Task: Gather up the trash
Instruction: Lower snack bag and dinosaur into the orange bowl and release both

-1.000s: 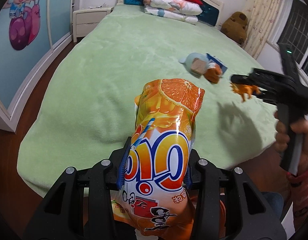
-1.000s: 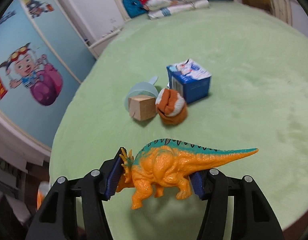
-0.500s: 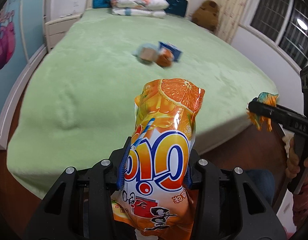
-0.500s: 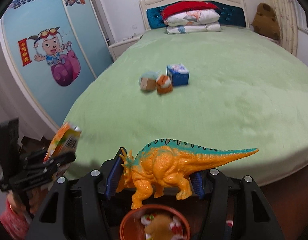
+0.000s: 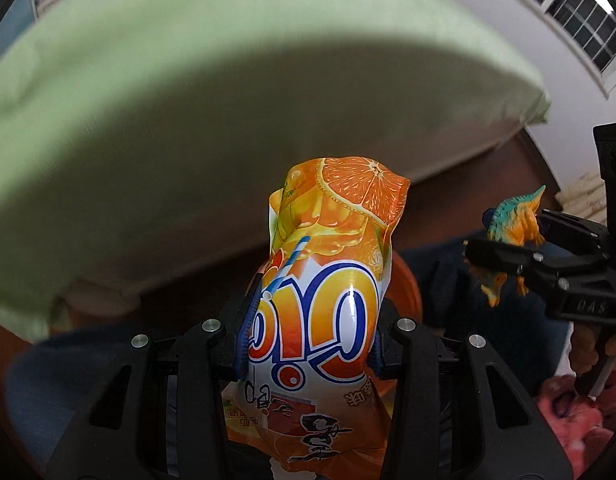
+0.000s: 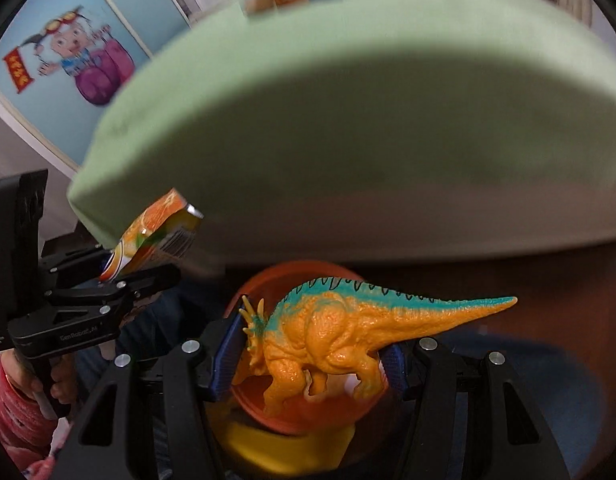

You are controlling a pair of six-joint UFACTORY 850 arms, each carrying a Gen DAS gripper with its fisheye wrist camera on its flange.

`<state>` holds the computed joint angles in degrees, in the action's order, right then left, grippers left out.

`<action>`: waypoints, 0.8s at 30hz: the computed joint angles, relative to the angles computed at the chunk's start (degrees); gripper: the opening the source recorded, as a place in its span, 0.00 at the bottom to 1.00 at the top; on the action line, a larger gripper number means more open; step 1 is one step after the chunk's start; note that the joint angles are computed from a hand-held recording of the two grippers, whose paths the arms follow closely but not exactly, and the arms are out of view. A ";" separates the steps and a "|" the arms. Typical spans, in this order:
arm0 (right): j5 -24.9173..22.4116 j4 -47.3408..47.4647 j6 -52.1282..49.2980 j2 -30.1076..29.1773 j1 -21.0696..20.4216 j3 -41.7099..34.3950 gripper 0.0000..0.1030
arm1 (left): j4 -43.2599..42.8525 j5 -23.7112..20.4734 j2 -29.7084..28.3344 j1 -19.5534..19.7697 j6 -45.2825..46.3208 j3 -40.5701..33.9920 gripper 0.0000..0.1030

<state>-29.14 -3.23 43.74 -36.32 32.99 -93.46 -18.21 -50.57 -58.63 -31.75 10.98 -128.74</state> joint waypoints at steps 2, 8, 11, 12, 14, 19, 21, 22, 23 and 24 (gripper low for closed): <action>-0.77 6.32 -4.04 -1.60 -0.12 0.12 0.56 | 1.06 -2.39 -2.19 -0.36 -1.61 -1.24 0.40; -2.51 17.98 -9.46 -4.82 -0.65 -0.19 0.56 | 2.82 -7.83 -6.79 -1.22 -4.21 -3.70 0.40; -3.45 21.03 -10.69 -6.12 -0.88 -0.88 0.57 | 3.30 -9.60 -8.55 -1.49 -5.10 -5.52 0.41; -3.86 21.23 -10.63 -6.56 -0.90 -1.29 0.58 | 2.76 -10.04 -8.84 -1.46 -5.23 -5.67 0.41; -4.51 20.61 -9.35 -7.12 -0.97 -1.96 0.72 | 3.13 -10.78 -9.41 -1.66 -6.61 -6.22 0.47; -3.46 18.20 -6.20 -6.01 -1.38 -0.75 0.77 | 3.32 -10.14 -8.71 -0.87 -10.24 -5.06 0.70; -2.80 18.32 -6.27 -5.52 -1.50 -0.18 0.77 | 2.42 -9.94 -8.63 -0.52 -10.52 -5.01 0.70; -2.68 18.24 -6.18 -5.42 -1.51 -0.08 0.77 | 2.51 -9.70 -8.49 -0.46 -10.90 -4.94 0.71; -2.61 18.30 -6.24 -5.52 -1.51 -0.18 0.77 | 2.39 -9.16 -7.88 -0.45 -10.85 -3.97 0.71; -2.63 18.73 -6.60 -5.53 -1.55 -0.14 0.77 | 2.29 -9.08 -7.79 -0.47 -10.86 -3.87 0.71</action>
